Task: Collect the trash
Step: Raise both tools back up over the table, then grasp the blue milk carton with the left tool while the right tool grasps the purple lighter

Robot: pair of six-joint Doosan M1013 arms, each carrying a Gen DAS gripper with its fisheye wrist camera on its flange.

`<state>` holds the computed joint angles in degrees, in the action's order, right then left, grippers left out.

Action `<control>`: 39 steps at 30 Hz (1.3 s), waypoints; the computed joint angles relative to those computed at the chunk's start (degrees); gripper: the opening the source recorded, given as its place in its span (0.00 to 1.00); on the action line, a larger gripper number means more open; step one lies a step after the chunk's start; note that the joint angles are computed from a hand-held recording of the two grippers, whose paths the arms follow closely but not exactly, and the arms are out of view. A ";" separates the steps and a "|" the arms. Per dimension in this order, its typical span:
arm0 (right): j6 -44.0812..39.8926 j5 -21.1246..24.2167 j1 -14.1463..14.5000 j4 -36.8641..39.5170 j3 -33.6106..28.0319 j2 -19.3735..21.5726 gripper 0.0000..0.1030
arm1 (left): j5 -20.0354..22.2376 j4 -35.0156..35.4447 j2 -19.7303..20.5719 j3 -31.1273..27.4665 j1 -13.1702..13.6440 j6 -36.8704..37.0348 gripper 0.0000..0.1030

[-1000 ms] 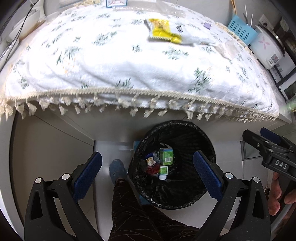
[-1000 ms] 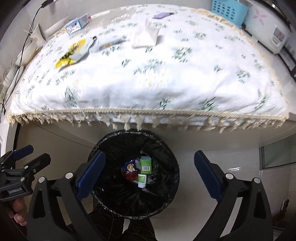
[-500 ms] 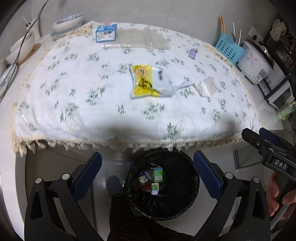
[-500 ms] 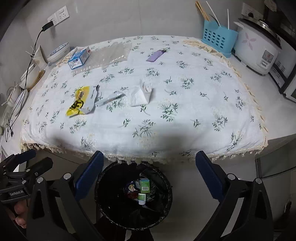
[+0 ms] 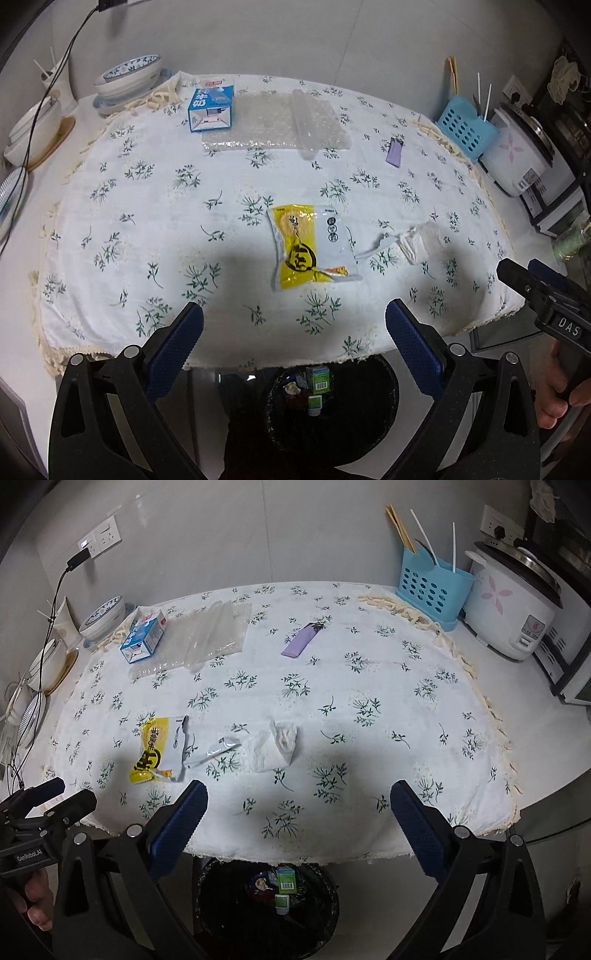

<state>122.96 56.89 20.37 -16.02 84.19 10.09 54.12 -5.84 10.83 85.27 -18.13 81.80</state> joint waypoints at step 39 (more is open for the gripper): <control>-3.06 15.26 -8.84 8.06 -28.99 23.37 0.79 | 14.84 2.14 28.30 -39.22 8.15 -0.40 0.94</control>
